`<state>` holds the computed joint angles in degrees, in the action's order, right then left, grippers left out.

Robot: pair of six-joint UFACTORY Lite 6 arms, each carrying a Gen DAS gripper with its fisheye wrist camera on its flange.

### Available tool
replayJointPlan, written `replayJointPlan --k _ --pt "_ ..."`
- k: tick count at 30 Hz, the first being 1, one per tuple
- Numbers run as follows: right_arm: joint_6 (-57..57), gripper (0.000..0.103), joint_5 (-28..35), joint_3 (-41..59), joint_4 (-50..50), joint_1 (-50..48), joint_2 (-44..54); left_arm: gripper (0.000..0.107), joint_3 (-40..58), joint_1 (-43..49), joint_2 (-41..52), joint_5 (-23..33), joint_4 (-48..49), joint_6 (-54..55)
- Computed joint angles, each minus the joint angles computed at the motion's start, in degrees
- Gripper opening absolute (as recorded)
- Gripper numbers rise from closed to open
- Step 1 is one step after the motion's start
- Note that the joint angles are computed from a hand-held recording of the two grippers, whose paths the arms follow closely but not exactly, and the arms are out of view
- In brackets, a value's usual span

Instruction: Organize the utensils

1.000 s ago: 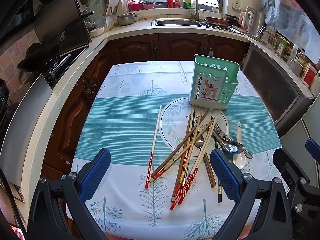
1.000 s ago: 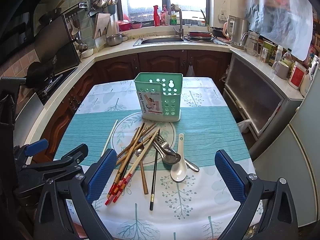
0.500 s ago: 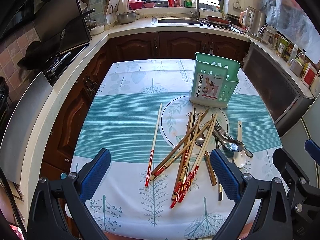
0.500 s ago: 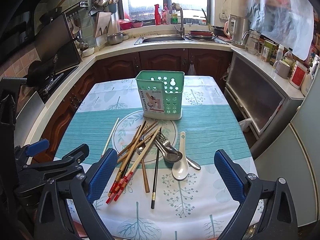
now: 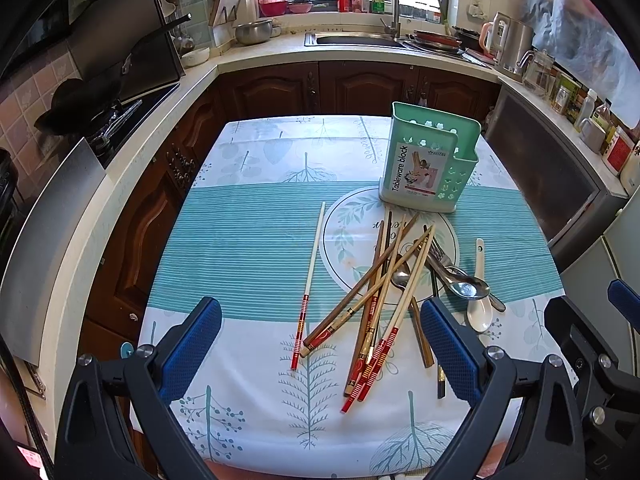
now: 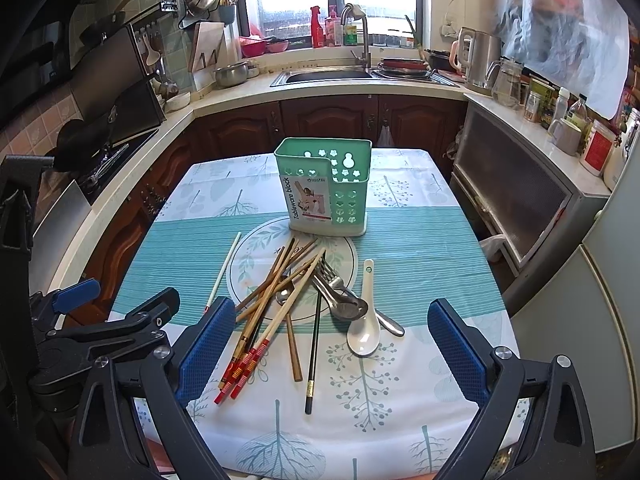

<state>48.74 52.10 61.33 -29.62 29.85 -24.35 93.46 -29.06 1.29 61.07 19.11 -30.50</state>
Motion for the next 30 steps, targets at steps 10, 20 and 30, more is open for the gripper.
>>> replayJointPlan --k 10,20,30 --pt "0.13 0.099 -0.17 -0.12 -0.07 0.0 -0.06 0.098 -0.42 0.22 -0.36 -0.26 -0.02 0.21" --pt "-3.14 0.099 -0.78 3.58 1.47 -1.11 2.57 0.098 2.48 2.38 -0.96 -3.27 -2.6 7.79" --pt "-20.5 0.082 0.38 19.12 13.82 -10.29 11.08 0.1 31.47 11.03 13.97 6.77 -16.22 23.7"
